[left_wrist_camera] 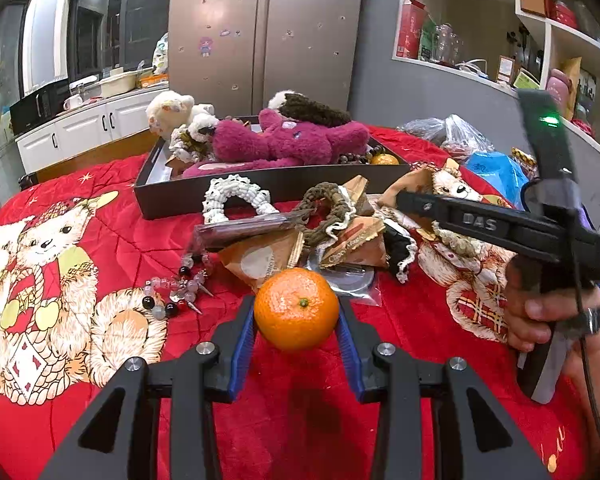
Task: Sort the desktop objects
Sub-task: 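Grasp the tangerine with left tool while right tool grasps a paper-wrapped snack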
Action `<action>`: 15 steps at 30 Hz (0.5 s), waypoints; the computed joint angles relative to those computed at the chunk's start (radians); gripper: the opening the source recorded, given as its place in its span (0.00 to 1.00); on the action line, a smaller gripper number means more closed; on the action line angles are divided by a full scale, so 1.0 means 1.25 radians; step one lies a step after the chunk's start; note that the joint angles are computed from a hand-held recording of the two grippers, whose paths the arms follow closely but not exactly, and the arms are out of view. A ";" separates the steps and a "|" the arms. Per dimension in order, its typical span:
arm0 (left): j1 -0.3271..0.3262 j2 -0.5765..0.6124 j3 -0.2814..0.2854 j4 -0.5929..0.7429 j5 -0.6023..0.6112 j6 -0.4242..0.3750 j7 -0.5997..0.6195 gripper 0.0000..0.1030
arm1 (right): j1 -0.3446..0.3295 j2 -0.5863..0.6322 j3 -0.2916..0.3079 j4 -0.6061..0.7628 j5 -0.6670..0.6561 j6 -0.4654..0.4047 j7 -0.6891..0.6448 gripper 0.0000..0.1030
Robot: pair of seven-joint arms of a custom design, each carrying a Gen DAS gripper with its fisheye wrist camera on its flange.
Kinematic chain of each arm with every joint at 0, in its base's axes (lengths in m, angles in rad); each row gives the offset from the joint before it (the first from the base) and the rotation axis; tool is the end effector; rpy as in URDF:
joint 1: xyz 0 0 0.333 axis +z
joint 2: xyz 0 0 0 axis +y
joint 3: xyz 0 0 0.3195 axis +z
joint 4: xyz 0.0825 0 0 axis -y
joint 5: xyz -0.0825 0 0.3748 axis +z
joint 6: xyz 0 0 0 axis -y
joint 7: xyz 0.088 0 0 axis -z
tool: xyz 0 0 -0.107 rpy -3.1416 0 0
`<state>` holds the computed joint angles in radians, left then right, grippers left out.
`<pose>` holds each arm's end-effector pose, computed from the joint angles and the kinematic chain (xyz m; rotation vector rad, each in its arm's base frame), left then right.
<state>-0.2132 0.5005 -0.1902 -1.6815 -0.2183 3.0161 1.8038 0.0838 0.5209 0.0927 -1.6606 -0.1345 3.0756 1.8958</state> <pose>0.6744 -0.2438 0.4217 -1.4493 2.1125 -1.0349 0.7121 0.1247 0.4245 -1.5946 1.6813 -0.6009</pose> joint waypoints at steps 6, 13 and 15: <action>-0.012 -0.001 0.018 -0.005 0.005 0.018 -0.020 0.38 | 0.196 -0.053 -0.240 -0.130 -0.054 0.255 0.084 0.30; -0.022 -0.007 0.032 -0.015 0.024 0.039 -0.032 0.38 | 0.208 -0.062 -0.241 -0.139 -0.017 0.260 0.035 0.30; -0.028 -0.007 0.040 -0.016 0.029 0.043 -0.038 0.38 | 0.224 -0.062 -0.259 -0.143 0.003 0.264 0.030 0.30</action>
<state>-0.2479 0.4921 -0.1407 -1.7011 -0.1815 3.0700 1.7560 0.3644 0.4436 -0.2304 -1.8398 -0.1313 3.4055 1.9338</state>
